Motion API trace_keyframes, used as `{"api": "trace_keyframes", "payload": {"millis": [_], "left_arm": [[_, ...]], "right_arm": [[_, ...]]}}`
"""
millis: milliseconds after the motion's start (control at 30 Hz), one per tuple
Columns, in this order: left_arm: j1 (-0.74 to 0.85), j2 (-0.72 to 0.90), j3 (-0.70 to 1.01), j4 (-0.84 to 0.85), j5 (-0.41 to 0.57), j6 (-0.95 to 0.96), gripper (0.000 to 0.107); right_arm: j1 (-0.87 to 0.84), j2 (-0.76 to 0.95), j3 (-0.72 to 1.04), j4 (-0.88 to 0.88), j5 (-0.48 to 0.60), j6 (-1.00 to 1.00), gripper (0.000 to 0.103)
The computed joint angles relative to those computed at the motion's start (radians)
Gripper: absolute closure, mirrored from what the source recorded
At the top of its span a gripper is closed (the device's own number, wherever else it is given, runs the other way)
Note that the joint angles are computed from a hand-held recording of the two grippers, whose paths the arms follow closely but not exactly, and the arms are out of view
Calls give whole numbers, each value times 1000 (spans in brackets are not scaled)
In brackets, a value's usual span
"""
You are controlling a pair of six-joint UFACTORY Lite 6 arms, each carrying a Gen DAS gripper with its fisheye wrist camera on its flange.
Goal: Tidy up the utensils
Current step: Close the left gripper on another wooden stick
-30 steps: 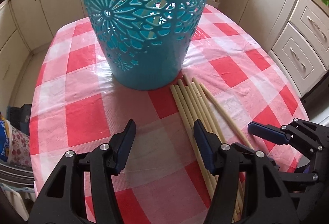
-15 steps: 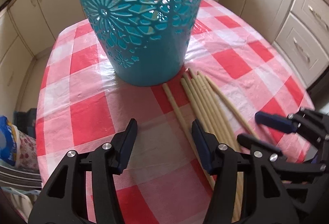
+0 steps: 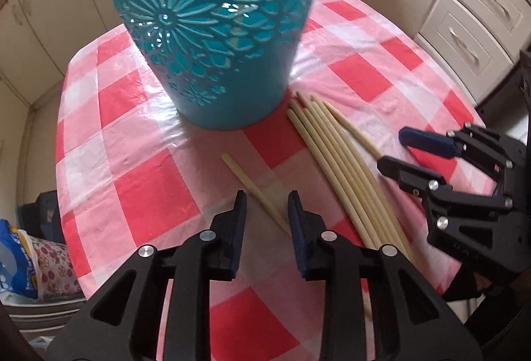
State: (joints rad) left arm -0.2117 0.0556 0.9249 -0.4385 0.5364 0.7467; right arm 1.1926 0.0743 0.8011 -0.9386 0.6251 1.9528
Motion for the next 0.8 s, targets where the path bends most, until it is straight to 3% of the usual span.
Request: {"api": "trace_keyframes", "payload": {"millis": [167,233,300,333,400,500,800], "left_arm": [[-14,51,33,20,-82,-65,80],[-29,43,18,22,-106,-42,85],[-30,21,-3,-30,-84,78,97],[-24,7,-12,-60,-51,167,99],[-9,-13,-21,-82,-2,259,102],[12,-16,-11,-71,39,290,102],[-18,-18,-9,24,-27,146,98]], "right_arm": [[-31,69,68,-1,13,-54,66],[-32,69,78,29,11,-94,82],[-38,48,73,88,-10,-150,94],[-42,30,58,102,-36,-153,96],[-54,-26,6,125,-101,-142,96],[-60,-41,-6,132,-110,-142,96],[-61,39,61,69,-36,-145,89]]}}
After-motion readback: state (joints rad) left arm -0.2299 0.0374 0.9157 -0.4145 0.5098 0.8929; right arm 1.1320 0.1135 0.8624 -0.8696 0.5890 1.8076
